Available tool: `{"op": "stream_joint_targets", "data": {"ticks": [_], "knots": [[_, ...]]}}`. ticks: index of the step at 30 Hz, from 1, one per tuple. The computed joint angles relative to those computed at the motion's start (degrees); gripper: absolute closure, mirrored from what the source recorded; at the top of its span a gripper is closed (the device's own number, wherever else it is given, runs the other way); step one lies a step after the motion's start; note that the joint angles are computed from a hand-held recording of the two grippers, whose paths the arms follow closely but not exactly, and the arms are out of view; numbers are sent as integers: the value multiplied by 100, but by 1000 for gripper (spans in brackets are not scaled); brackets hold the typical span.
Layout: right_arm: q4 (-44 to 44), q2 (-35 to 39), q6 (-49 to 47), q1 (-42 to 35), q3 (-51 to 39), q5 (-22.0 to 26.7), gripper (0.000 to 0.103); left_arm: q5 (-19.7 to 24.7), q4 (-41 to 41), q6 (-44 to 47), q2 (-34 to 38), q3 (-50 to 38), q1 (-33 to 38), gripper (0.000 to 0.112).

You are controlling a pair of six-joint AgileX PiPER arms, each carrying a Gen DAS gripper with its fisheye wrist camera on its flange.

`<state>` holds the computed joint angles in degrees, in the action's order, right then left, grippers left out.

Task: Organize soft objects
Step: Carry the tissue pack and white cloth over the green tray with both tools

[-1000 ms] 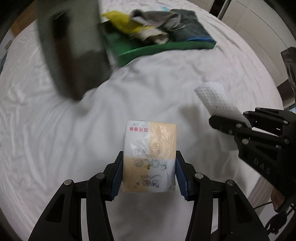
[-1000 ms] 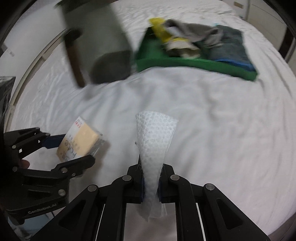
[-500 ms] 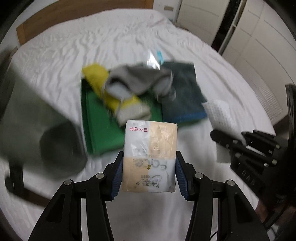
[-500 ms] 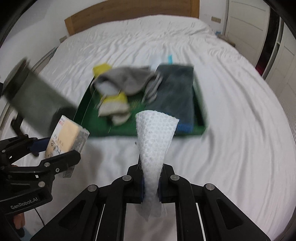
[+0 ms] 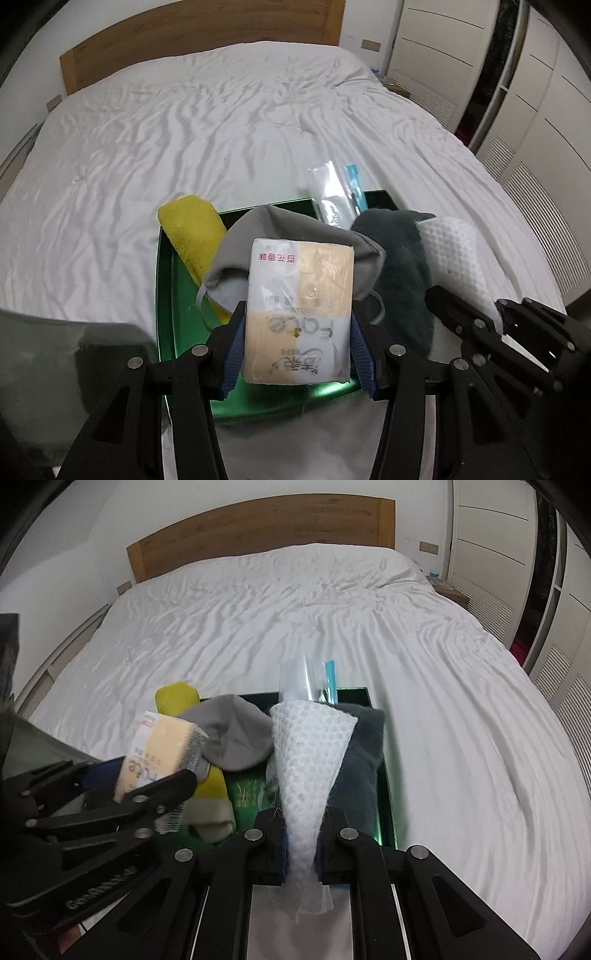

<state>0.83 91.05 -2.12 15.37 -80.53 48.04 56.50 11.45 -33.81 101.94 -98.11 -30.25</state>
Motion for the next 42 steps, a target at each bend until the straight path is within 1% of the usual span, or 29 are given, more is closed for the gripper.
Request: {"op": "stream_joint_targets", "data": {"ticks": [5,9,20,32,42], "knots": [[62,483,-56,14,-205,-269,94,-1,-32,63,141,-47,2,67],[-7,762,9,18,-427,-290,94,9,-232,204,335,-137,41,67],[-133,1028,72,12,-610,-330,94,76,-97,70,640,-142,-5,66],[-124,1327,13,69,-751,-372,94,157,168,-14,584,117,29,66],[-286,1564,131,233,-844,-487,93,16,201,-71,406,463,105,66]]}}
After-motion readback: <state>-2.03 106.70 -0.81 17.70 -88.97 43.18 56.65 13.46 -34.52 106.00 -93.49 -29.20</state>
